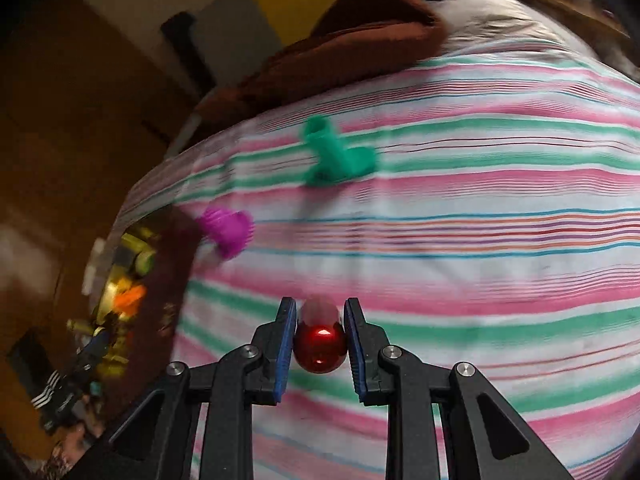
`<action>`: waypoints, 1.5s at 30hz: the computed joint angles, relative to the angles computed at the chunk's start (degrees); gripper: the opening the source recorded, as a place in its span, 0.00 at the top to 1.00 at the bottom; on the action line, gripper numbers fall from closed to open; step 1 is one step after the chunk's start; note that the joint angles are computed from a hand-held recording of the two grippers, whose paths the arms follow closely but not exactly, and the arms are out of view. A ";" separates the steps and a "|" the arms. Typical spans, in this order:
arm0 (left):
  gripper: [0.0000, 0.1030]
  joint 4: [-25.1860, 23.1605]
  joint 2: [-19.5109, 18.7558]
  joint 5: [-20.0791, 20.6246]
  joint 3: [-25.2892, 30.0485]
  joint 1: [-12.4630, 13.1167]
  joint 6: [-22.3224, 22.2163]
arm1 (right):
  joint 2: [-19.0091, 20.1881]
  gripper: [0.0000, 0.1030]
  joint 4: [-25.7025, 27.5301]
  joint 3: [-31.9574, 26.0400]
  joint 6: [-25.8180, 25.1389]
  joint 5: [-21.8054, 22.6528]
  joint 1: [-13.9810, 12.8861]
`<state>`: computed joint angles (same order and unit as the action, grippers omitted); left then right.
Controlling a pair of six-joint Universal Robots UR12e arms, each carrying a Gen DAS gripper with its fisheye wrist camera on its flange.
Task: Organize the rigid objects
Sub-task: 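Lower the red cylinder into the gold tray and open the right gripper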
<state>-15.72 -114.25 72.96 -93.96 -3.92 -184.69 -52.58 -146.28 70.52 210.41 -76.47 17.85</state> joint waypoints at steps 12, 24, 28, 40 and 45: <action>0.45 3.72 1.59 -0.90 -3.03 0.78 0.97 | 2.48 0.76 2.05 -7.13 -3.32 -2.17 3.93; 0.45 5.71 2.74 0.98 -4.72 0.92 1.43 | 10.65 0.76 6.64 -24.21 -8.29 3.60 7.81; 0.45 5.69 3.10 2.35 -5.17 1.26 0.05 | 15.65 0.76 14.01 -32.24 -9.81 5.32 9.04; 0.45 5.33 3.22 2.00 -5.35 2.23 -1.80 | 28.77 0.54 28.87 -55.74 -11.32 -0.25 10.65; 0.45 4.98 3.24 1.74 -5.37 2.12 -1.33 | 24.15 0.45 16.51 -45.91 -7.00 0.22 9.94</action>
